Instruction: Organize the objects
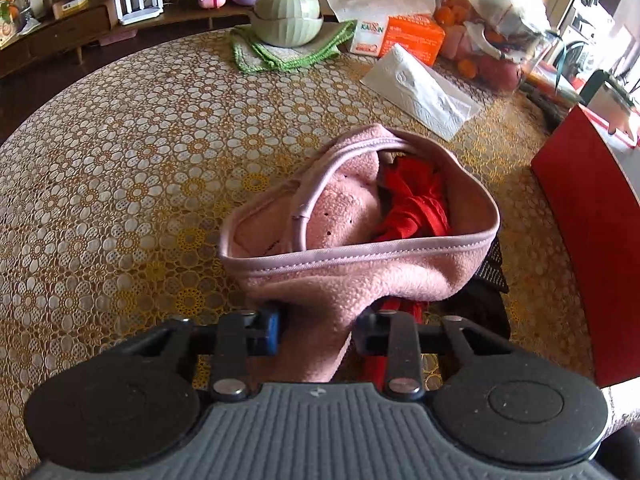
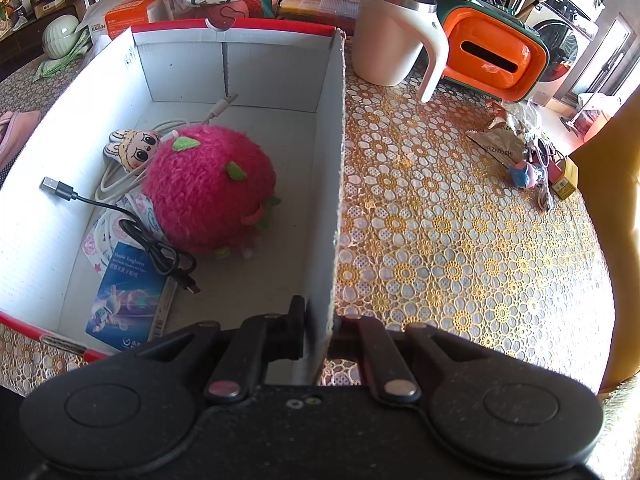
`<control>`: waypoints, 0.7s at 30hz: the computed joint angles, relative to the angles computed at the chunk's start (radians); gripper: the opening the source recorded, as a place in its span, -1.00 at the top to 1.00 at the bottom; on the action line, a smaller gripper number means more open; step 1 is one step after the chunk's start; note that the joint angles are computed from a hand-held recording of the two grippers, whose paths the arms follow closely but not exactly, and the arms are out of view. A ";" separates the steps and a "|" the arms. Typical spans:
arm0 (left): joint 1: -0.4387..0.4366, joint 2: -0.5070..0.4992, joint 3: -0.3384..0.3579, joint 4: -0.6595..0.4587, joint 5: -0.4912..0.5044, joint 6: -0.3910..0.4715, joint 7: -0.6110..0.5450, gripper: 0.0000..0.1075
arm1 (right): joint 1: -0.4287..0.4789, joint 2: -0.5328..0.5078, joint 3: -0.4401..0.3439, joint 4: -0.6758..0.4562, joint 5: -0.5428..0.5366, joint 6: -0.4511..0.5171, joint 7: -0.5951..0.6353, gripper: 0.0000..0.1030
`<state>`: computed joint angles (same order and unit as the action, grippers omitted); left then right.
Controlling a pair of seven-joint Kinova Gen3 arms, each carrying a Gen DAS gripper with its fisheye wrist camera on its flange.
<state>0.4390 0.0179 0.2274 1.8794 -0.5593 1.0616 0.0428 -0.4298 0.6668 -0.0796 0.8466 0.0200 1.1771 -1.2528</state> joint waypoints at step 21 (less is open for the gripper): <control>0.044 -0.059 0.107 -0.212 -0.204 0.215 0.026 0.74 | 0.005 0.001 -0.002 -0.002 -0.009 0.000 0.001 0.87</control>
<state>0.4834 -0.0415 0.3341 1.6670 -0.7636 1.2763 0.0691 -0.4252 0.6682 -0.0814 0.8442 0.0108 1.1771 -1.2517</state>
